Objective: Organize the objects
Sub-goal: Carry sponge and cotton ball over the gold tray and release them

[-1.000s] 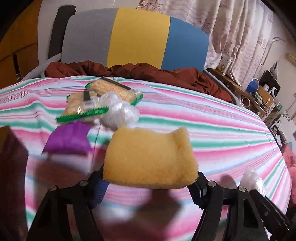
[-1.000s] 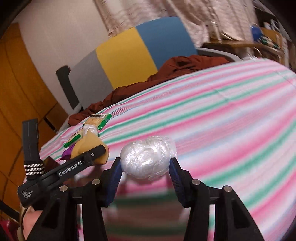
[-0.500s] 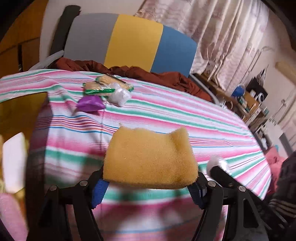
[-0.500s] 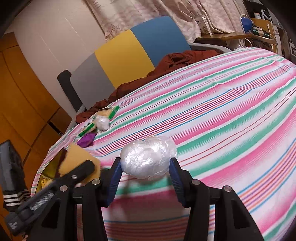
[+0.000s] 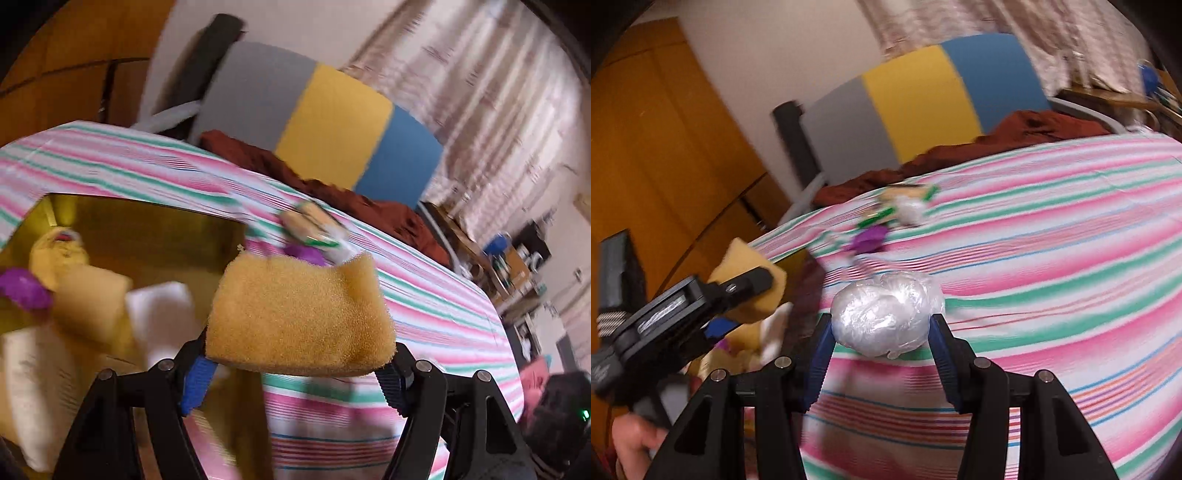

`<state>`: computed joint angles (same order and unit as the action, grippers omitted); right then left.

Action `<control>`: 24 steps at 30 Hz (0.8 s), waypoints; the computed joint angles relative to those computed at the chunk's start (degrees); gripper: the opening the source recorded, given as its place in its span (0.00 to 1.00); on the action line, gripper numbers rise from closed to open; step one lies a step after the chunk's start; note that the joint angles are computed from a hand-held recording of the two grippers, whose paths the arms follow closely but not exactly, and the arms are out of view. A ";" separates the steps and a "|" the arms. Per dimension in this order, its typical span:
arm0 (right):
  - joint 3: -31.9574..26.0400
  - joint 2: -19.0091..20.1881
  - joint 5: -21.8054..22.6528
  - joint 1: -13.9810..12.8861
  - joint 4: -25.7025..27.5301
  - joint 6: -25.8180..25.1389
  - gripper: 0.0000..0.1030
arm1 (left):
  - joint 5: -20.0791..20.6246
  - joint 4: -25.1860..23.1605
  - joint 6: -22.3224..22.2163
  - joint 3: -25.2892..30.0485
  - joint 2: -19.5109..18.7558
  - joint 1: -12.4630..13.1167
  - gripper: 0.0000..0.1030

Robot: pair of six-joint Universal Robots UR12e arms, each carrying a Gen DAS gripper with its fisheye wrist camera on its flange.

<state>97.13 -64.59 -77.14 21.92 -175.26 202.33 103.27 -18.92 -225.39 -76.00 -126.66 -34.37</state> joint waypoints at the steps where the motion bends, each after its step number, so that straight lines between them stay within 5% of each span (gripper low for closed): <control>1: -0.94 0.41 0.62 0.46 0.75 -1.00 0.50 | 0.28 -0.27 -0.73 -0.78 0.60 0.60 0.73; 6: -5.01 2.53 2.96 2.22 3.31 -3.99 0.50 | 0.77 -2.68 -2.98 -2.62 2.19 3.54 0.73; 11: -8.85 4.71 4.80 3.50 7.17 -5.84 0.50 | -3.48 -6.10 -7.17 -3.09 2.41 6.59 0.74; 20: -13.80 7.18 5.28 4.52 11.83 -9.56 0.50 | -6.79 -11.44 -10.39 -1.88 1.55 8.63 0.75; 24: -15.42 7.91 4.92 4.88 13.52 -11.33 0.50 | -8.42 -9.82 -12.68 -2.82 1.83 9.37 0.84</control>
